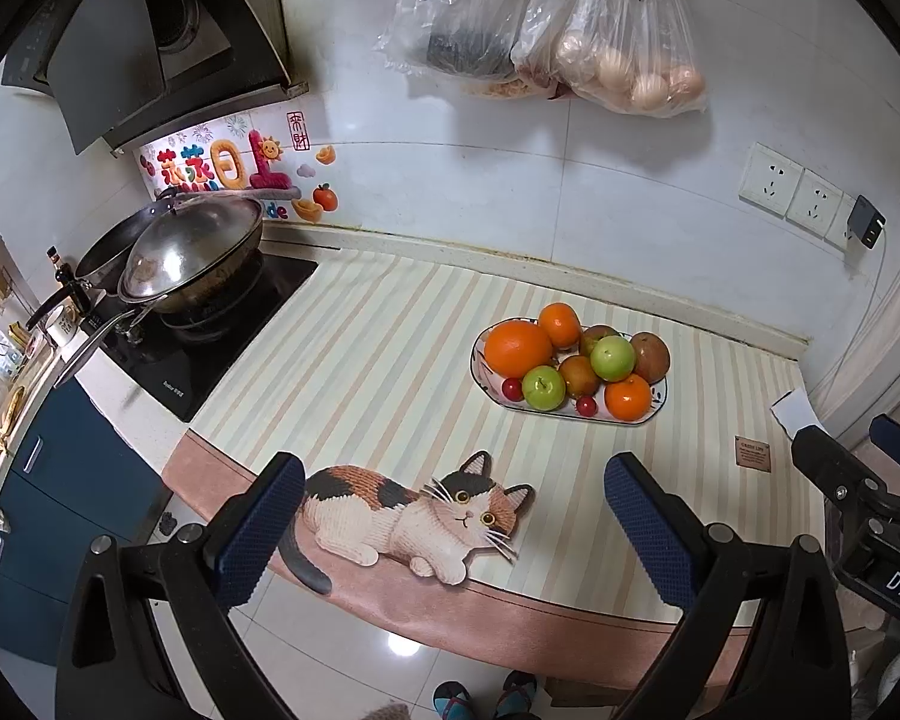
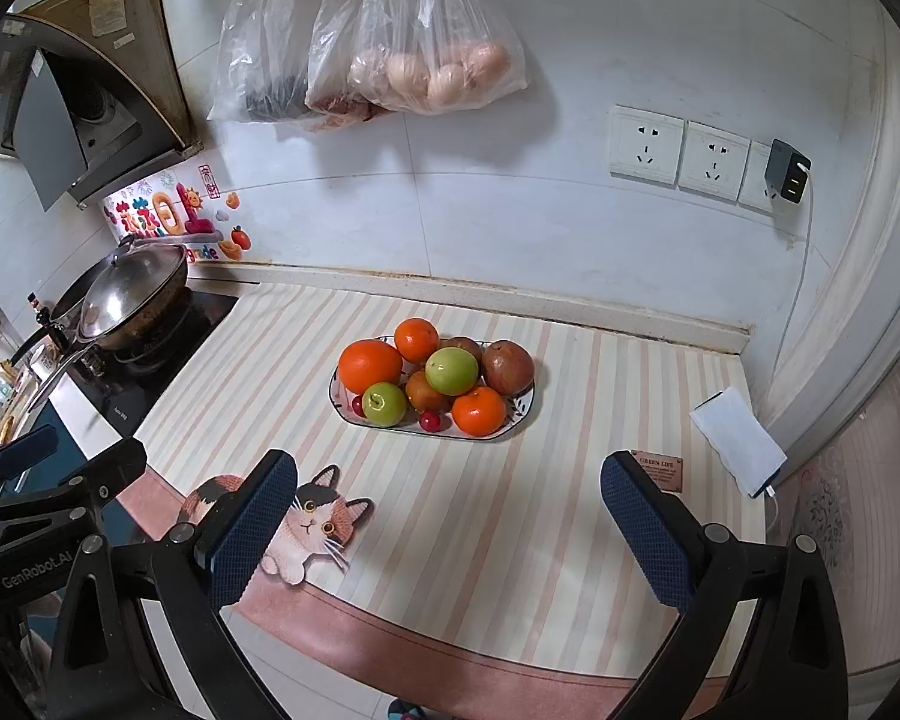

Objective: Organize fruits

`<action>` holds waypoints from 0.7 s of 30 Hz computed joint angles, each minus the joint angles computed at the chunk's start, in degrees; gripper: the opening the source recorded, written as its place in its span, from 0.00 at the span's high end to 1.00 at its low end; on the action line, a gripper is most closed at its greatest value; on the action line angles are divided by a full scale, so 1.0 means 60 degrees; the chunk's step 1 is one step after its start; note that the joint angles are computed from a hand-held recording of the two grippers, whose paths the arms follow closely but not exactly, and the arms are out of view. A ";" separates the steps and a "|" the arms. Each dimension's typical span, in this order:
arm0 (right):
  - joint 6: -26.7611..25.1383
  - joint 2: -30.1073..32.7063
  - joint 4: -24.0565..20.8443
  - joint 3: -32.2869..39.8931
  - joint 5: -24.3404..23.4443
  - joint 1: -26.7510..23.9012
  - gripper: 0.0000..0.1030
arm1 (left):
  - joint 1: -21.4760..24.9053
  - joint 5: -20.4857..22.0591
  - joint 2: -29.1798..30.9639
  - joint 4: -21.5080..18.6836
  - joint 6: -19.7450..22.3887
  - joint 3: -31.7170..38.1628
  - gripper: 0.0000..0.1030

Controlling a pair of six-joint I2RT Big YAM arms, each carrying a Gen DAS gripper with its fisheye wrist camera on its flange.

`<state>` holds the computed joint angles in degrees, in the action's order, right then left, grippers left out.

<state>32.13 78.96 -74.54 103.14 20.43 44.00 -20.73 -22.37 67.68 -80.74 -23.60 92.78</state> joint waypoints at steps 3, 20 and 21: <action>0.0001 0.0015 -0.0017 0.0025 -0.0014 0.0001 0.00 | -0.0007 -0.0015 0.0002 0.0005 -0.0003 -0.0001 0.01; -0.0093 -0.0005 0.0005 -0.0039 -0.0150 -0.0018 0.00 | -0.0074 -0.0063 -0.0043 0.0004 -0.0049 -0.0037 0.01; -0.0102 -0.0013 0.0008 -0.0052 -0.0163 -0.0021 0.00 | -0.0067 -0.0046 -0.0047 0.0013 -0.0030 -0.0037 0.01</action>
